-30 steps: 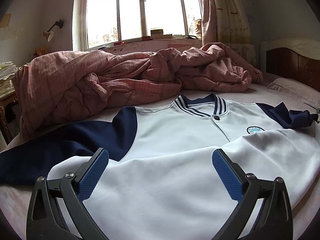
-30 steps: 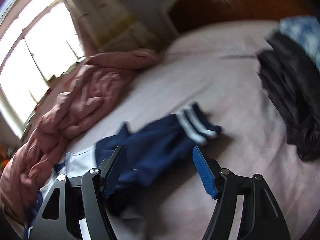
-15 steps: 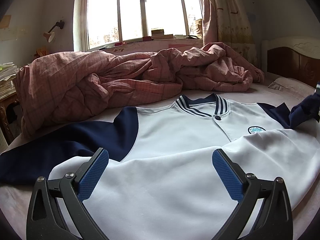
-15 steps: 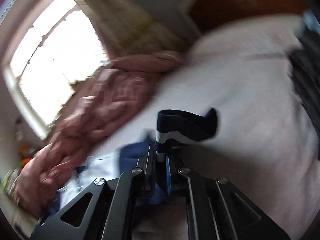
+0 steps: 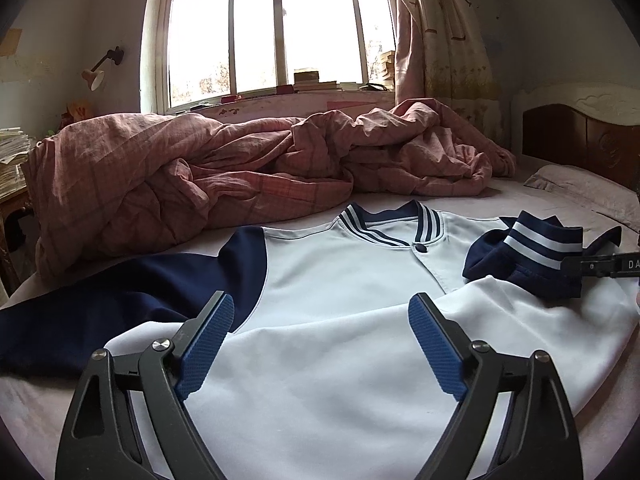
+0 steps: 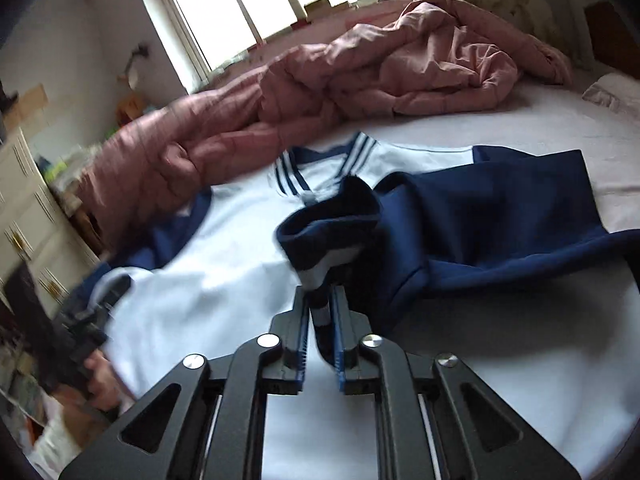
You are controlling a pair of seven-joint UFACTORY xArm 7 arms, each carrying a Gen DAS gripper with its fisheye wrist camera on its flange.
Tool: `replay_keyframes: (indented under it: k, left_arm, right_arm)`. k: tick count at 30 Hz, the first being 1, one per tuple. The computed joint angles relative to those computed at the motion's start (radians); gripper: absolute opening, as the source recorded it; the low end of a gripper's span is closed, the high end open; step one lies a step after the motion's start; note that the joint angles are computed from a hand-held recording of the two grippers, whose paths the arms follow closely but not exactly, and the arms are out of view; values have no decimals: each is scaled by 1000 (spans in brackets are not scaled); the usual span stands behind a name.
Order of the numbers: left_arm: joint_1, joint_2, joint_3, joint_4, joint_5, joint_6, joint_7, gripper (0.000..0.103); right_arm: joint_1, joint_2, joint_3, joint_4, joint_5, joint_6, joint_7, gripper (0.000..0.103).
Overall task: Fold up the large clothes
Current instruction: 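Lay the held sleeve across the jacket body and open the right gripper, then grasp the other navy sleeve cuff with the left gripper and fold it across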
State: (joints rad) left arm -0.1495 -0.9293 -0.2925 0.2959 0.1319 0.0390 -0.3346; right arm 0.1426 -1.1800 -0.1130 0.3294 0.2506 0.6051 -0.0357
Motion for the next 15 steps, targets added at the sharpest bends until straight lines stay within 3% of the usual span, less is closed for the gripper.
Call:
replay_keyframes:
  k: [1,3,4,7,10,12,15]
  left_arm:
    - [-27,-2,24,1,-4,7,9,84]
    - [-118,-10,94,3,-22,31,42,82]
    - [-164,-18,120,7,-35,52,56,81]
    - [-296,-18,160,43,-86,117,89,81]
    - [-320,43,73,128,-120,186,50,81]
    - [-391,134,67,197,-141,206,69,81]
    - [-349,267,-54,316,-111,217,28,81]
  right_arm:
    - [-7,-18,4,-13,3,-20,6,26]
    - [-45,-80,12,-31,-4,-64,26,61]
    - [-51,-102,12,-35,-10,-93,26,67]
    - [-82,-168,-27,-21,-39,-95,3,69]
    - [-211,-160,0,3,-75,-130,69,72]
    - [-266,-142,-16,15,-91,-129,104,73]
    - [-346,-100,-34,30,-123,-118,142,73]
